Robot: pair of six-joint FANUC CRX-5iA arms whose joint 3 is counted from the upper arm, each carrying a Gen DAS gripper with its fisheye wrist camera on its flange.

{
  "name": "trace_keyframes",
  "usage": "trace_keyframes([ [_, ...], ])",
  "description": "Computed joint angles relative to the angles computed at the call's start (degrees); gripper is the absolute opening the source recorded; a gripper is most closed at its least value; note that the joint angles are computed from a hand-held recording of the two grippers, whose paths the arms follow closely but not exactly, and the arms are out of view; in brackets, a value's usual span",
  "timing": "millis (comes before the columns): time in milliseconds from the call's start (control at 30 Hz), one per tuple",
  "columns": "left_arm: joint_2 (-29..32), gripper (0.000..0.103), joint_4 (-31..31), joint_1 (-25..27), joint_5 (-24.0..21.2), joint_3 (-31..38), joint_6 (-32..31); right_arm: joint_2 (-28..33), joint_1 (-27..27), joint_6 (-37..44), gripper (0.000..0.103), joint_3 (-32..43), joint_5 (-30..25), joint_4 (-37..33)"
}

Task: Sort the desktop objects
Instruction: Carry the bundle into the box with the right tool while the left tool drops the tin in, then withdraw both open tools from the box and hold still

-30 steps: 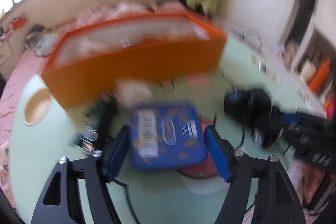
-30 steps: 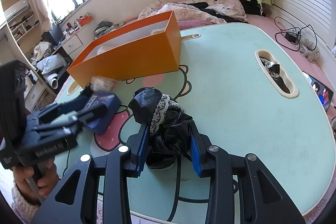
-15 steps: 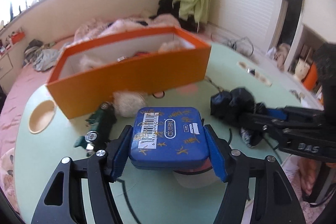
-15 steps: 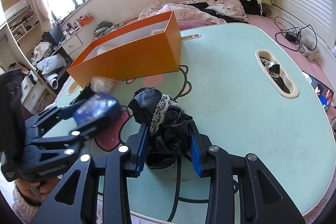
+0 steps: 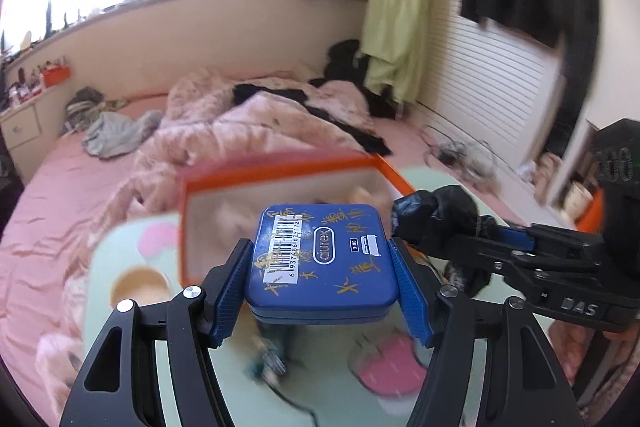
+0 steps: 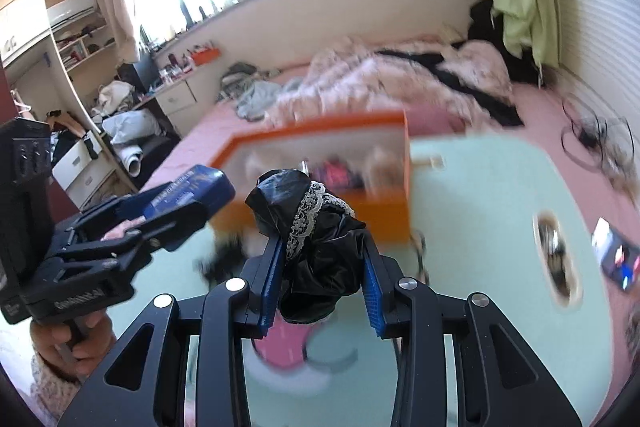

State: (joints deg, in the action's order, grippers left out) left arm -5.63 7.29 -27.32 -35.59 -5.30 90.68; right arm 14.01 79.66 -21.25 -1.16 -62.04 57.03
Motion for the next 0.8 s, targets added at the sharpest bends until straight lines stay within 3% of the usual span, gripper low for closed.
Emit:
trace_keyframes([
  [233, 7.8, 0.066, -7.1, 1.4, -2.5, 9.9, 7.2, 3.4, -7.9, 9.4, 0.037, 7.4, 6.4, -7.9],
  [333, 9.8, 0.070, -7.6, 2.1, -3.1, 11.5, 8.5, 3.9, -10.6, 6.4, 0.040, 6.0, 11.3, -7.5],
  [400, 9.5, 0.072, -5.8, 2.9, -2.7, 10.5, 8.2, 3.9, -12.1, 5.0, 0.048, 5.3, 14.3, -8.4],
  [500, 6.6, 0.073, -1.0, 4.3, 0.4, 5.5, 4.7, 3.6, -11.9, 2.1, 0.054, 5.3, 12.6, -8.6],
  [600, 2.9, 0.081, -2.1, 4.1, 1.7, 1.6, 5.3, 1.4, -10.0, -2.7, 0.058, 1.6, 12.5, -3.5],
  [700, -0.7, 0.101, -4.4, 3.1, 0.7, -1.3, 7.9, 0.8, -6.6, -4.4, 0.059, 0.3, 8.0, 0.0],
  [800, -3.6, 0.102, -7.2, 0.8, -2.0, -3.4, 9.3, 0.5, -3.6, -4.0, 0.059, -0.3, 5.5, -0.9],
])
